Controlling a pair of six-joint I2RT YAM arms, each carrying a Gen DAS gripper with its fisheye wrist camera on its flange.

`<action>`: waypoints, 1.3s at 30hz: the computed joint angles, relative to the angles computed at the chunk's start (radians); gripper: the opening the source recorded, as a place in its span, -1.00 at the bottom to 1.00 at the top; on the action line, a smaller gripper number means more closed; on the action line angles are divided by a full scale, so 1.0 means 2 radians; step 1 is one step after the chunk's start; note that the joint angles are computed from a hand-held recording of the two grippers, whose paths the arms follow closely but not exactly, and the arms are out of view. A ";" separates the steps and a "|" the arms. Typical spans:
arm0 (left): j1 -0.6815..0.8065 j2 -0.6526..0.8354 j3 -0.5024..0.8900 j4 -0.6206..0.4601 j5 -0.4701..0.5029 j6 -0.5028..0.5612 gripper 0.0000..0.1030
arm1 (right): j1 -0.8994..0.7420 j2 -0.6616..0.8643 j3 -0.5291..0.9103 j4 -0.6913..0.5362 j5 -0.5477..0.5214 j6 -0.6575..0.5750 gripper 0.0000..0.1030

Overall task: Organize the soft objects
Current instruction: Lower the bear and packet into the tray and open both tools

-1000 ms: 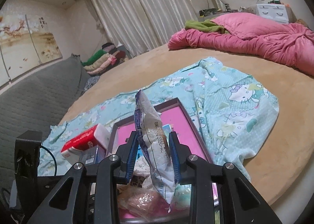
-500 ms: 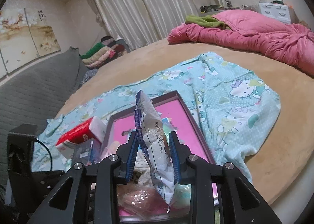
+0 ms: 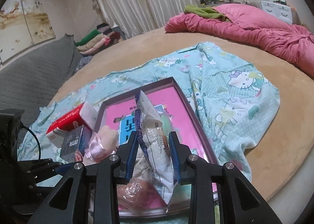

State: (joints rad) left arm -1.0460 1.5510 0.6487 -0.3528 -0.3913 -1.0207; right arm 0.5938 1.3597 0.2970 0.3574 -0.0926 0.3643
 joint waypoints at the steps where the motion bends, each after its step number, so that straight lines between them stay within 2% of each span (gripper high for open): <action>1: 0.000 0.000 -0.001 0.002 0.000 0.000 -0.17 | 0.000 0.004 0.001 0.001 -0.001 0.000 -0.37; 9: 0.002 -0.002 -0.008 0.015 0.002 -0.003 -0.17 | 0.004 0.034 0.008 0.024 -0.036 -0.002 -0.37; 29: 0.022 0.013 -0.001 0.028 0.009 0.017 -0.17 | 0.011 0.073 0.019 0.043 -0.046 -0.004 -0.37; 39: 0.028 0.014 -0.001 0.036 0.011 0.027 -0.15 | -0.026 0.047 -0.007 0.079 -0.080 0.025 -0.19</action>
